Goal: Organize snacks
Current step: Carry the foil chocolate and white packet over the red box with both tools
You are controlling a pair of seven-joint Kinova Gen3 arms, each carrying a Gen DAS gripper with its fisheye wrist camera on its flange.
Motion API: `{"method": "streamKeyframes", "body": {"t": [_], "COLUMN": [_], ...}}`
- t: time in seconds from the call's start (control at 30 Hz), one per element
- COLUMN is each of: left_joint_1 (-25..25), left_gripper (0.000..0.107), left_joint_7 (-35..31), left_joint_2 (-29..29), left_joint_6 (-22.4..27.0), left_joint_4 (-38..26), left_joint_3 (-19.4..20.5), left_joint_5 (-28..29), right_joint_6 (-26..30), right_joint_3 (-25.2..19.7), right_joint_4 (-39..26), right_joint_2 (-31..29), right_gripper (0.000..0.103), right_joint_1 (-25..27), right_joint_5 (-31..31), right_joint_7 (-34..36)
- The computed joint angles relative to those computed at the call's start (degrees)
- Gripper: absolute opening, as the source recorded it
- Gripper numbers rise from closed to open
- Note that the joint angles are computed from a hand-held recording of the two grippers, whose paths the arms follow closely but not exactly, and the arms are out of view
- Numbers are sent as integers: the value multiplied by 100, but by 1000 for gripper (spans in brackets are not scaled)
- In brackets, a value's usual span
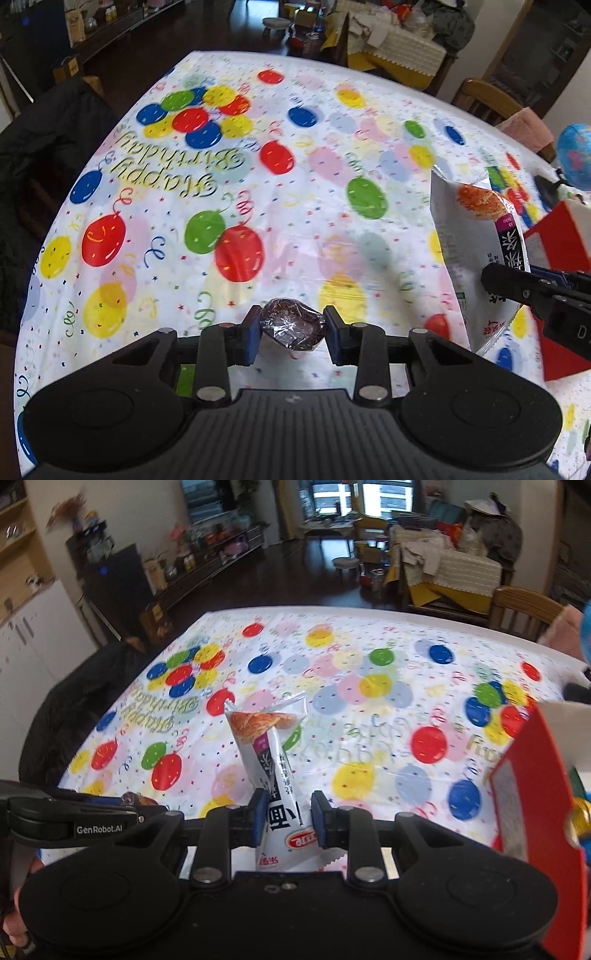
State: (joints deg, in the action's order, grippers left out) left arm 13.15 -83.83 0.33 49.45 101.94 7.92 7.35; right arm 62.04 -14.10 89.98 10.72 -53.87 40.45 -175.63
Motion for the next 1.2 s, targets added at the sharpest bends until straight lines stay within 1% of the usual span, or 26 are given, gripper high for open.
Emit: {"method": "streamKeyframes", "body": {"t": [0.13, 0.33, 0.57, 0.73, 0.93, 1.07, 1.2], "left_joint_1": [55, 252, 652, 1010, 1521, 1911, 2321], "left_gripper": [34, 34, 34, 34, 34, 34, 34], "left_joint_7": [-97, -96, 187, 387, 822, 1154, 1405], "left_joint_2": [-217, -451, -502, -387, -179, 53, 329], "left_joint_6": [67, 177, 247, 280, 255, 256, 266], "left_joint_4": [-54, -240, -597, -901, -1269, -1582, -1886], "left_joint_3": [44, 202, 554, 783, 1072, 1200, 1231], "left_joint_5": [132, 156, -103, -264, -716, -1111, -1422], "right_joint_6": [323, 886, 1646, 2156, 2626, 2846, 2970], "right_joint_3": [-101, -458, -959, -1304, -1712, -1956, -2141], "right_joint_4": [123, 302, 518, 671, 896, 1061, 1275], "right_joint_2": [-269, -658, -1081, -1393, -1812, -2130, -2497], "right_gripper": [24, 24, 24, 24, 24, 24, 24], "right_joint_1": [-147, -189, -185, -89, 142, 408, 694], "right_joint_5": [183, 403, 577, 569, 473, 343, 142], "right_joint_7": [-444, -978, -1583, -1894, -2125, -2169, -2202]}}
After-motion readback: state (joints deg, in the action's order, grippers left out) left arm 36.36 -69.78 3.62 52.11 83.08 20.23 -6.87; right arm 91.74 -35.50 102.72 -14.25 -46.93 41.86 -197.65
